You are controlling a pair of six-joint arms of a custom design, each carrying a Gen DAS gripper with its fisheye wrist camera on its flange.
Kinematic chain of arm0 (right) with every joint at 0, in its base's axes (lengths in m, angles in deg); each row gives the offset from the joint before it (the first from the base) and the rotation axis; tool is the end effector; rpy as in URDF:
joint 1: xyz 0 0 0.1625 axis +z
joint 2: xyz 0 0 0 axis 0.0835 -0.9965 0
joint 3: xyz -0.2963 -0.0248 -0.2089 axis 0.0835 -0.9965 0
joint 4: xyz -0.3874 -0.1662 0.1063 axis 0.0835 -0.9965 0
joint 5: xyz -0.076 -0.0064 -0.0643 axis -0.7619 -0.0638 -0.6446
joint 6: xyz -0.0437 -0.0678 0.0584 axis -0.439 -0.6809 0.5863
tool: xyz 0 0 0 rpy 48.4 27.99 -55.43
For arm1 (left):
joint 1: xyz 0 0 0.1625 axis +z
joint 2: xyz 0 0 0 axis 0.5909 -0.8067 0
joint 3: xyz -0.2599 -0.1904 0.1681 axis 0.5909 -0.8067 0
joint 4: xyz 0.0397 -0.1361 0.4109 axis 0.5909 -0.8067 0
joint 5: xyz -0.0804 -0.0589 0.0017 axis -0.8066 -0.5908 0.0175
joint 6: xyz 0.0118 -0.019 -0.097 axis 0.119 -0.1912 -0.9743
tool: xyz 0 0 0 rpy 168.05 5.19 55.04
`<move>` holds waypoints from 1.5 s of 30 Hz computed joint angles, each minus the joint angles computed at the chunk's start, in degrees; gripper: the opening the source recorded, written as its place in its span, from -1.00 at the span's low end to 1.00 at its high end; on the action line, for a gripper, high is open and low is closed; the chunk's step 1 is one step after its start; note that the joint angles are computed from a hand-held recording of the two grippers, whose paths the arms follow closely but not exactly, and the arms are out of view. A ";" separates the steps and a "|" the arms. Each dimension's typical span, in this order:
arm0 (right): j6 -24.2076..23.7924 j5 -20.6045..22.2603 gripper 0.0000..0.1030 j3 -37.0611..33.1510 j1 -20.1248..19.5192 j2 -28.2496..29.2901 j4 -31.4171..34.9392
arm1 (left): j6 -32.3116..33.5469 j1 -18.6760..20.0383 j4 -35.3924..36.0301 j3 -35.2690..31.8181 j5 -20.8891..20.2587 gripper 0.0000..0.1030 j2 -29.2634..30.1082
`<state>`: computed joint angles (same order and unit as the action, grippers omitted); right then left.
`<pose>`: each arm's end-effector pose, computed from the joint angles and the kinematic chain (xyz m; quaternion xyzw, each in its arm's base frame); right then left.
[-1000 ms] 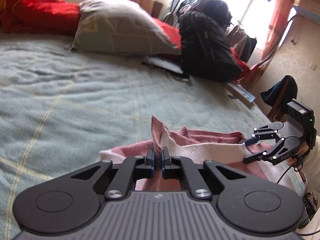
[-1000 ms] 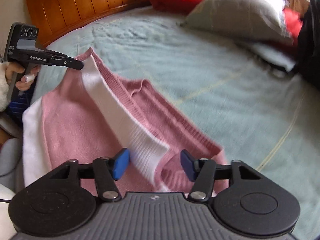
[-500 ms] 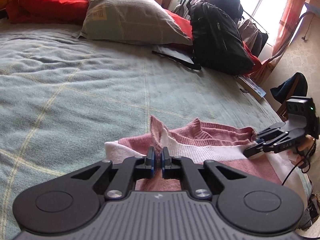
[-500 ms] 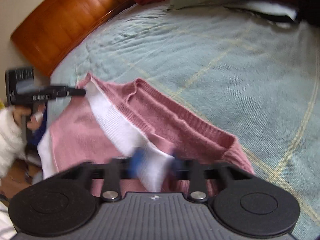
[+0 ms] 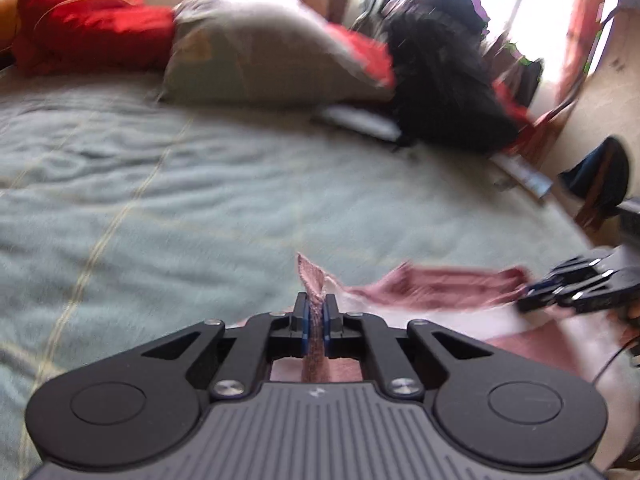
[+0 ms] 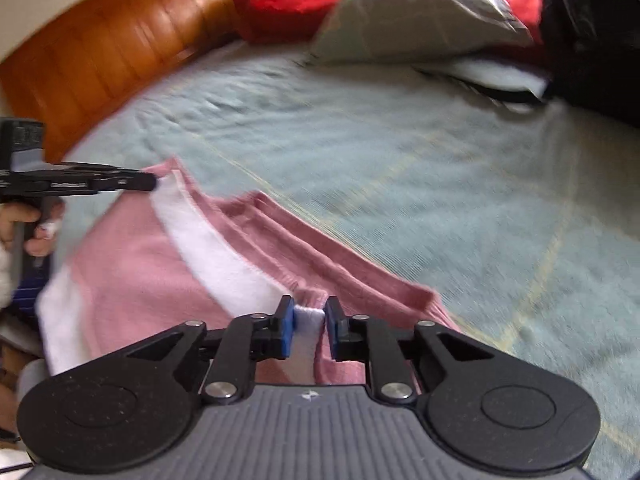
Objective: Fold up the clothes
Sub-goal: 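Lay the pink fabric over the sweater and open the left gripper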
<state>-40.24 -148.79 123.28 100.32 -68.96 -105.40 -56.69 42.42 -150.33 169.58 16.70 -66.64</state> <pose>0.3065 -0.6816 0.0245 0.4400 -0.8897 0.0779 0.0933 0.0817 -0.5202 0.4028 0.0916 0.8832 -0.3906 0.2429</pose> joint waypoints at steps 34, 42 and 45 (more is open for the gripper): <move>-2.82 -9.04 0.50 46.01 -4.84 -32.81 -28.66 | -10.96 -20.26 14.17 20.42 21.46 0.27 -15.24; -5.64 -7.33 0.63 47.61 -2.46 -33.99 -36.07 | -17.39 -24.66 20.20 22.50 26.35 0.42 -20.18; -6.42 -4.09 0.79 44.76 -1.68 -31.35 -36.85 | -16.18 -25.97 17.05 21.36 26.04 0.52 -18.30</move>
